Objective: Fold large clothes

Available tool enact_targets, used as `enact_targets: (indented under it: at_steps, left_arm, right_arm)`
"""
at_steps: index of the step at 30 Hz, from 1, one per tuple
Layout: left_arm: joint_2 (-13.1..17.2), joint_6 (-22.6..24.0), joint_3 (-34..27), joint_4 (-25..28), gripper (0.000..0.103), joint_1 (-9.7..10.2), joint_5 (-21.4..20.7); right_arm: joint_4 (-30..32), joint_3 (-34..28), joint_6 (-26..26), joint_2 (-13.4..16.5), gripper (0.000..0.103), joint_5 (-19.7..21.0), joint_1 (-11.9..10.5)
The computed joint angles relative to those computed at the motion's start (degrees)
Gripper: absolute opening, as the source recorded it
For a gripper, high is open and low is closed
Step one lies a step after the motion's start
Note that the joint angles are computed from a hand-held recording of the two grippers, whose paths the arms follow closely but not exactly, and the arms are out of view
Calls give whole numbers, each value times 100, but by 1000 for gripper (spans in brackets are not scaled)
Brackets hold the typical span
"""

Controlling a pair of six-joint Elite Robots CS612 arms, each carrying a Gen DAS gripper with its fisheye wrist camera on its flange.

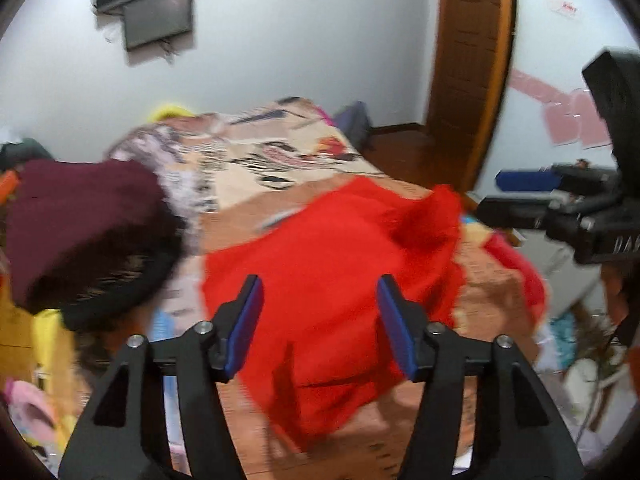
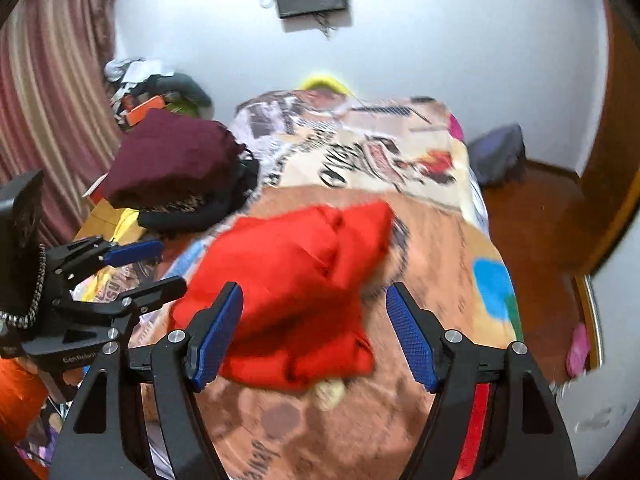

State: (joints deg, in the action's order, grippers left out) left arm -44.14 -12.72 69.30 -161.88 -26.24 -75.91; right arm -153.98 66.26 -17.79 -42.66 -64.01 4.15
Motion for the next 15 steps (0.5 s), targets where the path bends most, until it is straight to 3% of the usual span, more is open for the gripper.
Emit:
enact_targets:
  at_steps: [4,7,11,15]
  left_arm:
    - [-7,-256,111,115,65,81,237]
    - [81,-461,78,424,65,157,140]
    - [155,-929,124,707,65,258,-216]
    - [178,-1289,254,646,66,300,-456]
  right_arm:
    - [212,-425,-154,242,71,-60,150]
    - [422,-692,37,429,71,-646,240]
    - [1233,-904,117,545,71,-692,154]
    - [1610,-759,-242,496,71,-960,80]
